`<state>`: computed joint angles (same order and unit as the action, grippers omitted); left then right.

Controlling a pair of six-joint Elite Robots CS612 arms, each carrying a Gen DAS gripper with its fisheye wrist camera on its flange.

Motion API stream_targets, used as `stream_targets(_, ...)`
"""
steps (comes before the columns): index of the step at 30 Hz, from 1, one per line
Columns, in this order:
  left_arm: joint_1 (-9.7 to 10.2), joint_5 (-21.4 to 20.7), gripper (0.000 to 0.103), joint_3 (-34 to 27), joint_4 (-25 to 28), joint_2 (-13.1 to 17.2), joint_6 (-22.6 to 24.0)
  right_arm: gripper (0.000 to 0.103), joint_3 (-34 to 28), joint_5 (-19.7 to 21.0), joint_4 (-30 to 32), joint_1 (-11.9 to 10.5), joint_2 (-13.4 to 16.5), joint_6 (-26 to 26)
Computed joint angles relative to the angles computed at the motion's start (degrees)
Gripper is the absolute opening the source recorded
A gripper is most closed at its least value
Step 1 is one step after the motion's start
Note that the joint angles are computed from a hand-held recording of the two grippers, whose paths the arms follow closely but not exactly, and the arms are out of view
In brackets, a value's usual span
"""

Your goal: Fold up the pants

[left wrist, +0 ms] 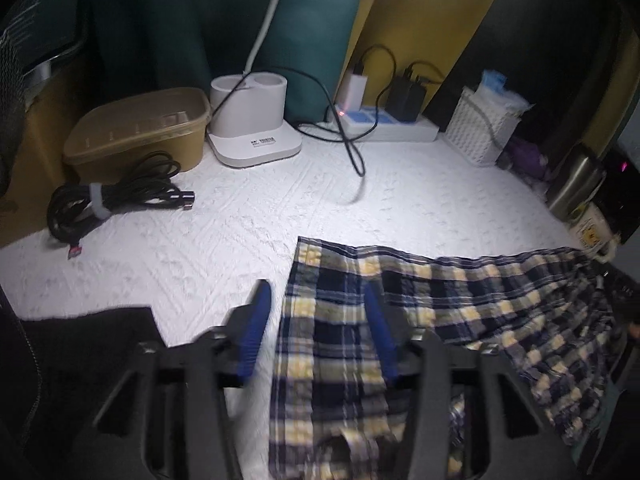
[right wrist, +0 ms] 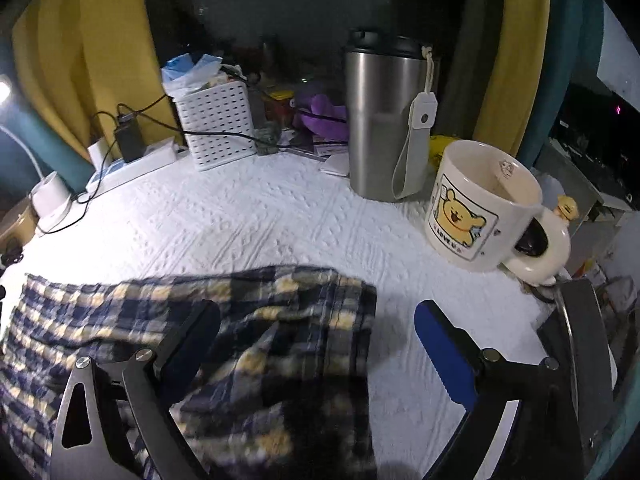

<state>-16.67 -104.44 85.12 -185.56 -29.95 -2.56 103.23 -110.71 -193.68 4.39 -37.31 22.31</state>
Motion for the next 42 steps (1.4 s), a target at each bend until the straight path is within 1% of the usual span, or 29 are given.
stream_targets(4,0.43,-1.6,0.049,3.0,-2.1,-1.3,0.0,0.098,2.4,-1.0,-1.7,0.9,-1.1,1.1)
stream_targets(6,0.67,-2.7,0.049,4.6,-3.2,-1.9,0.0,0.098,3.8,-2.2,-3.0,1.5,-1.6,2.0)
stream_targets(12,0.92,-5.4,0.049,8.9,-4.9,-2.9,0.9,0.098,8.5,-4.6,-5.9,2.5,-2.8,4.5)
stream_targets(17,0.73,-7.8,0.049,12.3,-6.9,-3.4,3.3,0.097,11.5,-6.0,-7.0,3.2,-3.2,5.7)
stream_targets(18,0.68,-8.1,0.05,12.7,-7.1,-3.5,3.6,0.095,11.9,-6.1,-7.2,3.3,-3.3,5.7)
stream_targets(19,0.6,-8.5,0.053,13.1,-7.3,-3.6,3.8,0.09,12.3,-6.2,-7.4,3.4,-3.3,5.8)
stream_targets(20,0.53,-8.9,0.055,13.6,-7.5,-3.6,3.9,0.089,12.8,-6.2,-7.6,3.5,-3.4,5.8)
stream_targets(21,0.47,-9.3,0.056,14.1,-7.8,-3.7,4.0,0.087,13.2,-6.1,-8.1,3.5,-3.4,5.9)
stream_targets(22,0.39,-9.5,0.056,14.4,-7.8,-3.8,4.2,0.083,13.7,-5.9,-8.9,3.5,-3.4,5.9)
stream_targets(24,0.12,-9.3,0.056,15.1,-7.5,-4.1,5.0,0.078,14.2,-5.2,-10.1,3.5,-3.3,5.1)
stream_targets(27,-0.21,-9.2,0.056,15.7,-7.4,-4.2,5.3,0.078,14.0,-4.5,-11.5,3.4,-3.2,3.1)
stream_targets(31,-0.73,-7.7,0.056,16.0,-7.9,-4.2,5.2,0.077,12.4,-3.1,-12.2,2.7,-2.8,0.3)
stream_targets(35,-1.09,-6.7,0.056,15.6,-7.5,-4.1,4.9,0.077,10.1,-0.1,-11.7,1.5,-2.2,-1.9)
stream_targets(39,-1.4,-6.1,0.056,15.1,-7.3,-3.8,5.0,0.077,8.0,3.5,-9.0,0.7,-1.6,-3.3)
stream_targets(40,-1.52,-5.7,0.056,15.0,-7.0,-3.8,5.5,0.071,7.7,4.4,-8.4,0.5,-1.5,-3.6)
stream_targets(41,-1.7,-5.2,0.055,15.0,-6.8,-3.9,6.1,0.062,7.3,6.0,-7.4,0.3,-1.4,-3.8)
stream_targets(42,-1.91,-4.7,0.045,15.1,-7.2,-3.9,6.9,0.044,7.1,7.2,-6.0,0.1,-1.4,-3.6)
